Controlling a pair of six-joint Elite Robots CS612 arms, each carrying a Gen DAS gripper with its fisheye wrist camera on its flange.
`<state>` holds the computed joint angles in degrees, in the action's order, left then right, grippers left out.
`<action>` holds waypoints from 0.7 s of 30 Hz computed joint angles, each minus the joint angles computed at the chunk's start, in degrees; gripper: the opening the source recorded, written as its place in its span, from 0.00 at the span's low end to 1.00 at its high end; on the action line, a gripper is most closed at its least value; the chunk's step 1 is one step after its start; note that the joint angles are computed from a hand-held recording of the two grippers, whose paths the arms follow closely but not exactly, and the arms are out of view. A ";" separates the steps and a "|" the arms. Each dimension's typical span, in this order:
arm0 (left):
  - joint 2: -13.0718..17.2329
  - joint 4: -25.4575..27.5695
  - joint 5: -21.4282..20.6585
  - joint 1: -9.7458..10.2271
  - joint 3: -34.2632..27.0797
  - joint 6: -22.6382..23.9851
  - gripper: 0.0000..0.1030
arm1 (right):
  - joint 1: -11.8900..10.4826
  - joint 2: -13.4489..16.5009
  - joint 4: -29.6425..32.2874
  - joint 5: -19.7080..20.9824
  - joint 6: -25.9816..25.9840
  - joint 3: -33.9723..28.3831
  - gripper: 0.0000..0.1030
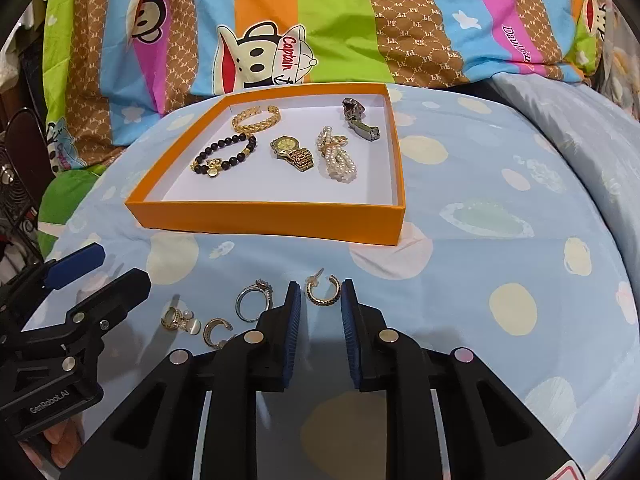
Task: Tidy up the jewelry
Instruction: 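Close the right tool on the gold hoop earring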
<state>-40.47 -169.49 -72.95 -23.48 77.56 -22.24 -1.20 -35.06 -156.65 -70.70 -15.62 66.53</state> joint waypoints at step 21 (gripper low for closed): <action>0.78 -0.38 -0.49 -1.40 -1.58 3.21 0.84 | -2.23 -1.18 -5.62 0.90 6.06 2.20 0.14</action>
